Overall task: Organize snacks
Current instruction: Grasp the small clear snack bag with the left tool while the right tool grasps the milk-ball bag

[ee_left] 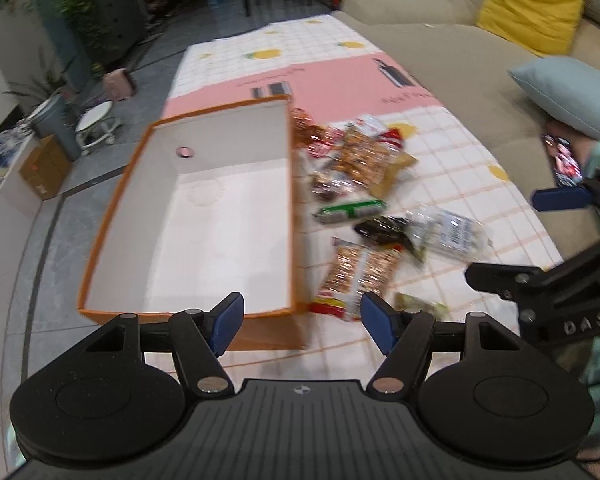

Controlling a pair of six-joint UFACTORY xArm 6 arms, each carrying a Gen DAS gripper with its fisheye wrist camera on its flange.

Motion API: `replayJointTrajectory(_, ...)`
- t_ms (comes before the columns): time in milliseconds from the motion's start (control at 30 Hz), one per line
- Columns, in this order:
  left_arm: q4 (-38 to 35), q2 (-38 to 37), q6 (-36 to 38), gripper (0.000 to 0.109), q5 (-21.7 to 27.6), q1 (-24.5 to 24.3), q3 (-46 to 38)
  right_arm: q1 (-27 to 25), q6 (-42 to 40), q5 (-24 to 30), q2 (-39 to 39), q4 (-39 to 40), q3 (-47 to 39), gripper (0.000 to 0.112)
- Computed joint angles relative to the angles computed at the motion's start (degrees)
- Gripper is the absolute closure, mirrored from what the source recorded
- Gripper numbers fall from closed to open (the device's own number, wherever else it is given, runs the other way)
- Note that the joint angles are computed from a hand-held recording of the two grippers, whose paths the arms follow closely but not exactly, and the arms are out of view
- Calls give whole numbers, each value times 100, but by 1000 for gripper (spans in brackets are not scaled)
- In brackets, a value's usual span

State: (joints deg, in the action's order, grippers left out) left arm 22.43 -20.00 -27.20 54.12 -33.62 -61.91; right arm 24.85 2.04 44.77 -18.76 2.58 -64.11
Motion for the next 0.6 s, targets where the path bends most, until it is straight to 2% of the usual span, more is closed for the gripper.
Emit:
replayJointTrajectory(167,-639,113,462,30,-209,-36,20,-132,-119,68,-129,-103,265,14)
replayJointTrajectory(233,-1127,166,880,30,-352,6,46,-189,-286,147,-162,9,346,24)
replayJointTrajectory(300,-1563,305,1259,30,-334,29,-17,-243,-369,273,-163,110,396,26)
replayJointTrajectory(400,-1896,565,1635,30,-313,59,-152,-284,-300,450,-69,47,391,41)
replayJointTrajectory(500,-2184,868,1954,30,-331,82,-286,-367,-375,530,98,138,308,42)
replayJointTrajectory(600,-2292,1214,2070,30,-133,100,-532,-465,-674,528,310,226,184,42)
